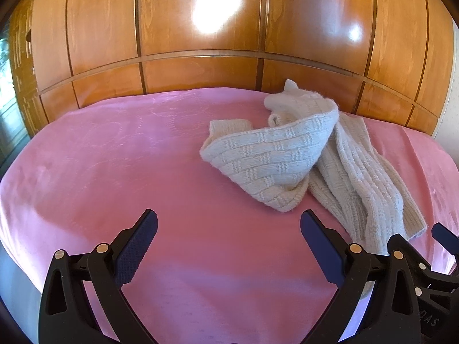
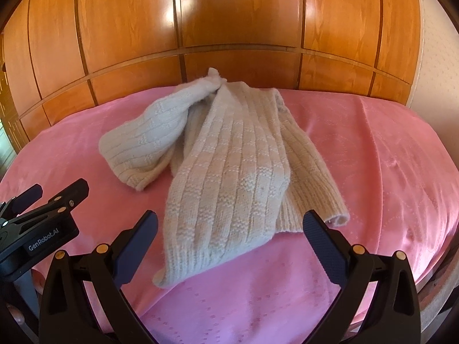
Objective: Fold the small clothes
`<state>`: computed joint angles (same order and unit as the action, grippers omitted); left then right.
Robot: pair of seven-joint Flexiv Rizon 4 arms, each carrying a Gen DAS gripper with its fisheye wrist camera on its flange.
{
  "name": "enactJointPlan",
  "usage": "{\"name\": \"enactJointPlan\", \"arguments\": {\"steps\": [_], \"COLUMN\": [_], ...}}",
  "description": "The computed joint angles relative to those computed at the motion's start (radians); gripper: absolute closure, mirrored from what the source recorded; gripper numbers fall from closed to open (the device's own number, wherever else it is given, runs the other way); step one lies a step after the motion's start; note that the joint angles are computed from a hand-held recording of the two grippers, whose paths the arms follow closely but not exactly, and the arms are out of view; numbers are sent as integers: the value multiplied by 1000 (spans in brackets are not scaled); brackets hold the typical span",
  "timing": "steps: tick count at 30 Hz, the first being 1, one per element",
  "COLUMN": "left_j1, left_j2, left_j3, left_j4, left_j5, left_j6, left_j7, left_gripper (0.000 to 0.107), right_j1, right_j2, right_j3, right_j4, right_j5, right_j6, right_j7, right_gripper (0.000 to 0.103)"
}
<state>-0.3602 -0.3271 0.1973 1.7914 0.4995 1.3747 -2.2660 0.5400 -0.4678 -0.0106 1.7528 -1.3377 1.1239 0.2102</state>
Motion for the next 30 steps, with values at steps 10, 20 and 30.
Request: {"name": "enactJointPlan", "arguments": {"steps": [10, 20, 30], "left_j1": [19, 73, 231], "left_j2": [-4, -5, 11], "left_j3": [-15, -51, -197], "left_j4": [-16, 3, 133], "left_j5": [-38, -110, -349], "left_j6": [-38, -39, 120], "left_j7": [32, 82, 414], "left_gripper": [8, 8, 8], "right_j1": [1, -16, 5], "right_j2": [-1, -12, -99], "right_j3": [7, 11, 14], "right_j4": [3, 10, -84], "right_j5": [21, 101, 270], "right_j6": [-4, 86, 107], "right_j7": [-29, -93, -289], "right_gripper": [3, 38, 28]}}
